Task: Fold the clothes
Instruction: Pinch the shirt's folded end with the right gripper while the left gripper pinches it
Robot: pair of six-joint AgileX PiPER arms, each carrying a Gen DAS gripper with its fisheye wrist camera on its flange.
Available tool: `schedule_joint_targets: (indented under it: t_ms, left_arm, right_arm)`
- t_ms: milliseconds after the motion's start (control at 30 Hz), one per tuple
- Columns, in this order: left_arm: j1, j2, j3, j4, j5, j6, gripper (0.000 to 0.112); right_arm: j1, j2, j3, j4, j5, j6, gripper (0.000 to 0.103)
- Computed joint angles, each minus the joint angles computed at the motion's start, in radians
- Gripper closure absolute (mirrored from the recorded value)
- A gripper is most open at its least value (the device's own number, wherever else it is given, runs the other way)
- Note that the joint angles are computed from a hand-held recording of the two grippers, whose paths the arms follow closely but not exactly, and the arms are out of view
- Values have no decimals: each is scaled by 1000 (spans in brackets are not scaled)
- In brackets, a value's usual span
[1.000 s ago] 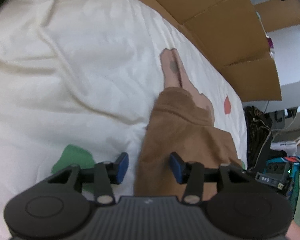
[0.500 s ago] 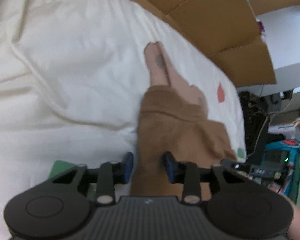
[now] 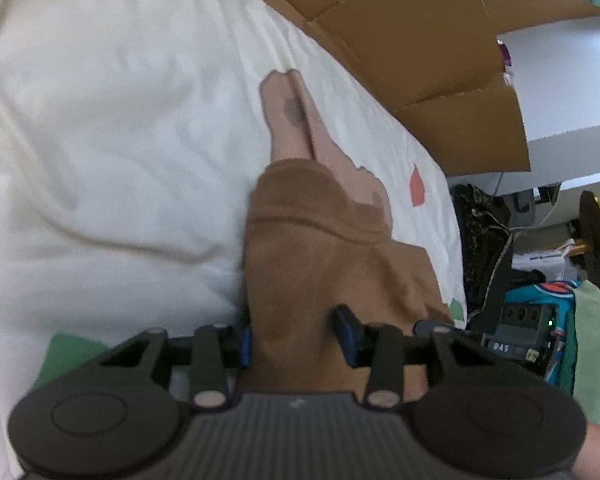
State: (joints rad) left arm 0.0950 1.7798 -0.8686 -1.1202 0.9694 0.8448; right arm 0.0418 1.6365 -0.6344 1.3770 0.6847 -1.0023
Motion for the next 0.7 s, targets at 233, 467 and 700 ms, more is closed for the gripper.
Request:
schedule_joint_targets:
  t_ms: [233, 467, 700]
  left_arm:
    - [-34, -5, -30, 48, -4, -33, 83]
    - [-71, -46, -34, 107, -39, -78, 93]
    - [-95, -117, -30, 176, -72, -151, 101]
  right_arm:
    - [-9, 4, 2, 2, 6, 37, 76]
    - [26, -11, -56, -138, -7, 180, 81]
    - [68, -50, -109, -275, -11, 356, 84]
